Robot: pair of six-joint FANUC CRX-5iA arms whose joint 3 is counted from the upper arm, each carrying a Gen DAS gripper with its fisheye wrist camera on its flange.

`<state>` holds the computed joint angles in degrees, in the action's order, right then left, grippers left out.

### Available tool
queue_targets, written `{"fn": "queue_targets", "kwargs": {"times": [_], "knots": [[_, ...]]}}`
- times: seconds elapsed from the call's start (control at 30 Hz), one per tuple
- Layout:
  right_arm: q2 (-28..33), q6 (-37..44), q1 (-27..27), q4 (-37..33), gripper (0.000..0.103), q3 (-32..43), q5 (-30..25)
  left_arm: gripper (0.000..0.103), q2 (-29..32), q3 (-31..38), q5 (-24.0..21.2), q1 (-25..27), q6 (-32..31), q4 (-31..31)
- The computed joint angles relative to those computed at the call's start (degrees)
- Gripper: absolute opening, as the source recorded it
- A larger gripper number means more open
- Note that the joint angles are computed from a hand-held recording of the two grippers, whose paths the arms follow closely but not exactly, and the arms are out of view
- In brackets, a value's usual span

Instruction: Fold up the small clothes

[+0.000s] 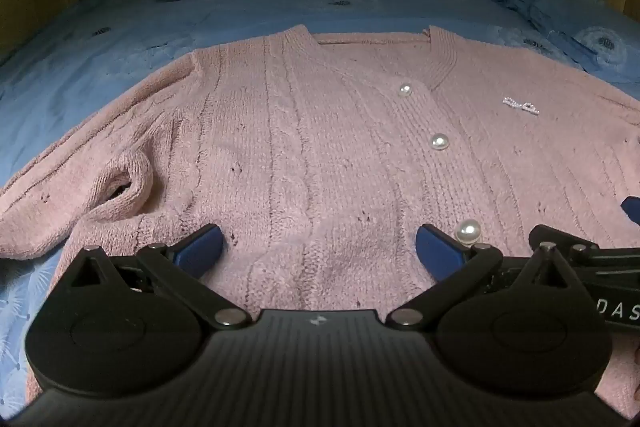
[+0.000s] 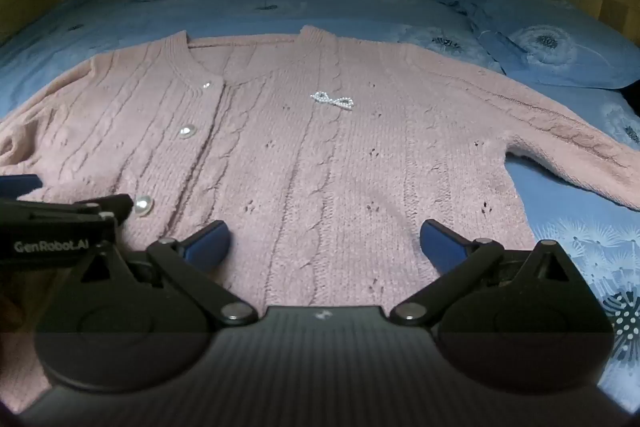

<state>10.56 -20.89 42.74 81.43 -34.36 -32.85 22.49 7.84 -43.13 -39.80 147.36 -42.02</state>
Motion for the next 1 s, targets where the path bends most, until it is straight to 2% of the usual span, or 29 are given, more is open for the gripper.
{"fn": "queue_targets", "kwargs": {"times": [0.43, 1.0], "knots": [[0.59, -1.89, -1.06, 1.86, 0.103, -0.16, 1.43, 0.103, 0.00, 0.00, 0.04, 0.00, 0.04, -0.02], [0.37, -0.55, -0.57, 0.29, 0.103, 0.21, 1.14, 0.103, 0.00, 0.01, 0.01, -0.03, 0.10, -0.12]]}}
